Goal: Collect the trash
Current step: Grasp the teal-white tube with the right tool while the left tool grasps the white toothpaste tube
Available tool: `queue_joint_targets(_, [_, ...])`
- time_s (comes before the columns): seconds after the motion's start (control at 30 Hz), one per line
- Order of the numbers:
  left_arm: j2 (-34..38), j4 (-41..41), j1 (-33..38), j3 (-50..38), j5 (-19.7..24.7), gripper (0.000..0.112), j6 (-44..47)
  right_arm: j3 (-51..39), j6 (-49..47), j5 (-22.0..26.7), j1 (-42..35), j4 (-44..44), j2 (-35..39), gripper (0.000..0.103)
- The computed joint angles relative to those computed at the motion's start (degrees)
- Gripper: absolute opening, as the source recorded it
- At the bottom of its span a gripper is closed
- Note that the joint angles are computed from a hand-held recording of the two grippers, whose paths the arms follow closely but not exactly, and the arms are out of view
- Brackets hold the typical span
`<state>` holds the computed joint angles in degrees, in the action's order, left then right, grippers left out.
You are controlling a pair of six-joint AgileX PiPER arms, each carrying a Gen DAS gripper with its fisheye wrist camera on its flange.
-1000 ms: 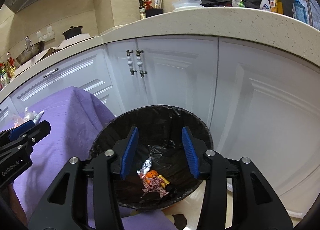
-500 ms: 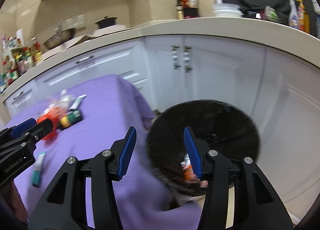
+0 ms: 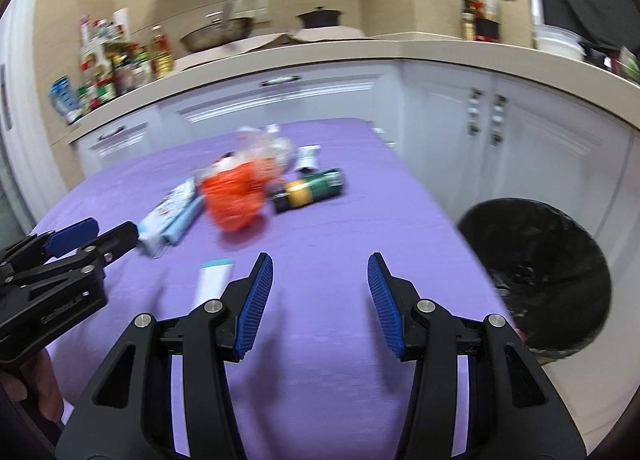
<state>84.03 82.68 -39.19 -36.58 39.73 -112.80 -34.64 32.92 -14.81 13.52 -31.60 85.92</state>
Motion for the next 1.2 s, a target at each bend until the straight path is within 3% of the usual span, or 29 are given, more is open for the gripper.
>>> queue_joint_targets(0.3, [-4.1, 1.7, 5.7, 5.6, -2.7, 0.058, -2.4, -0.1, -8.6, 1.3, 9.8, 9.4, 2.0, 0.048])
queue_joint_targets(0.5, [-4.4, 3.3, 7.4, 6.3, -5.1, 0.058, -3.6, -0.3, -12.3, 2.5, 11.3, 13.2, 3.6, 0.045])
queue_joint_targets(0.6, [-4.0, 4.0, 7.3, 5.9, -5.6, 0.058, -3.8, -0.3, -14.9, 2.9, 11.1, 15.3, 3.9, 0.025])
queue_joint_targets(0.63, [-3.8, 4.3, 7.3, 5.7, -5.9, 0.058, -4.0, -0.4, -15.2, 3.2, 10.9, 15.2, 3.9, 0.018])
queue_joint_targets(0.73, [-2.9, 4.4, 7.3, 4.7, -6.7, 0.058, -3.7, -0.5, -13.2, 3.1, 10.0, 12.7, 4.1, 0.016])
queue_joint_targets(0.97, [-0.3, 3.5, 7.5, 2.1, -7.7, 0.058, -2.1, -0.8, -5.2, 2.7, 5.9, 4.2, 3.6, 0.016])
queue_joint_targets(1.2, [2.0, 0.0, 11.3, -1.0, -11.3, 0.058, 2.0, -2.0, 1.1, 2.6, 1.8, -2.8, 3.5, 0.016])
